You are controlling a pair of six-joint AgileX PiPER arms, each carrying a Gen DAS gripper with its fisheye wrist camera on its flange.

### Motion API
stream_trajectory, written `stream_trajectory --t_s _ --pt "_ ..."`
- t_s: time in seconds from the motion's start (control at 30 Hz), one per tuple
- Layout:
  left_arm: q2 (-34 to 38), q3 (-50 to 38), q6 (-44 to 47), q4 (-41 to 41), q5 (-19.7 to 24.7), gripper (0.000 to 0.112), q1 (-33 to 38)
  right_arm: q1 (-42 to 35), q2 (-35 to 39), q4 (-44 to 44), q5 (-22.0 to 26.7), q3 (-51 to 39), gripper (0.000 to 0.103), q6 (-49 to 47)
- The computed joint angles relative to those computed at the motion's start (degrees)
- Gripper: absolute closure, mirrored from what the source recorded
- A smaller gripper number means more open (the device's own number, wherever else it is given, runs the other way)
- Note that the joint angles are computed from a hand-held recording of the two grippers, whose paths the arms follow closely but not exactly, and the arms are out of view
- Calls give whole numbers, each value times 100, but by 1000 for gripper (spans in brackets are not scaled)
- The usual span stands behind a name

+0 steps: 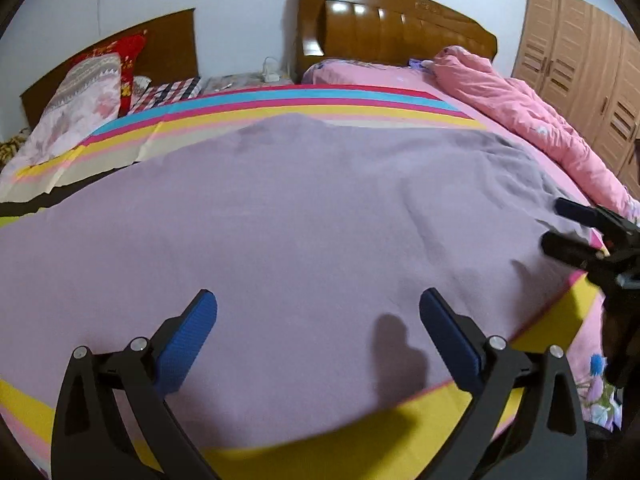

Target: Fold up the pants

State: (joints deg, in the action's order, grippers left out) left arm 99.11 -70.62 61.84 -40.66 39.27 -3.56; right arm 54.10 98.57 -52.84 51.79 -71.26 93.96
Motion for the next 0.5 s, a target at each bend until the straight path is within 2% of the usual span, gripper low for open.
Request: stream_trajectory --t_s 0.07,0.1,0.17,0.23,0.3,0.4,0.5 --pt "76 76 -177 317 -245 11 -99 -50 365 46 64 -105 4 -53" --pt "57 132 25 148 -239 11 -39 71 308 -275 82 70 4 260" --pt "30 108 314 -86 47 11 158 50 181 -282 -41 227 5 347" --pt "-69 76 891 -740 435 11 632 0 192 157 193 -74 5 -85" --pt "-47 -116 1040 -996 511 11 1139 62 260 250 543 -383 5 -129" --pt "550 -1014 253 -717 501 11 1962 60 327 76 346 -692 5 -268" --pt "1202 -1907 -518 -465 861 11 2570 55 686 99 251 -1223 5 -594"
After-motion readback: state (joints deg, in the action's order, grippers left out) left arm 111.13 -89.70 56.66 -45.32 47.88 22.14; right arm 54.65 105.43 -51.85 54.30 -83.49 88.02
